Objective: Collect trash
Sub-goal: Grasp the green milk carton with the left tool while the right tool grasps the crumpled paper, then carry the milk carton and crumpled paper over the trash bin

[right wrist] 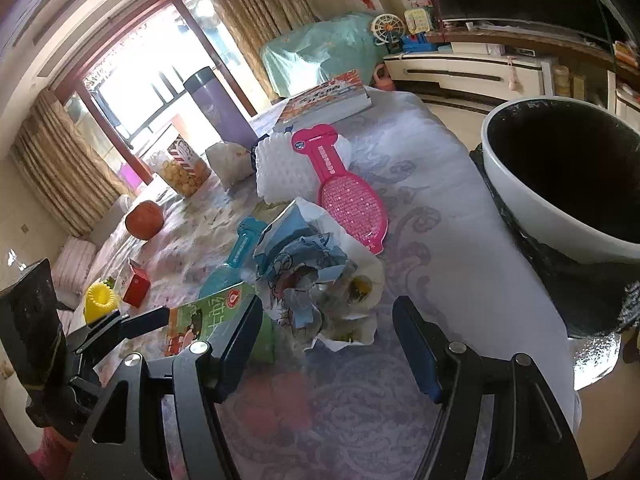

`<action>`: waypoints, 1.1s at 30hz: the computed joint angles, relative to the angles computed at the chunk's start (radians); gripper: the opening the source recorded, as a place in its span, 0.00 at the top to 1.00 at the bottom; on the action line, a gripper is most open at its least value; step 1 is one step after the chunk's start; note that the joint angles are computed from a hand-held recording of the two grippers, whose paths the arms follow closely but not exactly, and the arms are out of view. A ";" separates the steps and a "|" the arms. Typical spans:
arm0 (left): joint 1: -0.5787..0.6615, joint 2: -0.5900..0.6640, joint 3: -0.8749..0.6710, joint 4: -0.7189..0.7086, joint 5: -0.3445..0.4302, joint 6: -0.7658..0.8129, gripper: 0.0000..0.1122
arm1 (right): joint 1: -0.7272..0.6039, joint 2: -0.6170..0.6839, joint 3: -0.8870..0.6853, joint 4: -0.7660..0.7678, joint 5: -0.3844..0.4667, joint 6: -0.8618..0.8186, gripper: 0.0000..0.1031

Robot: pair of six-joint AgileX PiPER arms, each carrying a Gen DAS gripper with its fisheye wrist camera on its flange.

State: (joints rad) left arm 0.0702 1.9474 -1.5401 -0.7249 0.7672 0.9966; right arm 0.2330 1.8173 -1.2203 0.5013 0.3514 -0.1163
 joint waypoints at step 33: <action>-0.036 -0.006 0.063 -0.104 -0.050 -0.008 0.55 | -0.083 -0.056 0.083 0.292 -0.013 -0.263 0.67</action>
State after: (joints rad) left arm 0.0338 1.9418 -1.4773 -0.8287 0.7175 0.9889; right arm 0.1499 1.7612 -1.1374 0.7936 0.3387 -0.3792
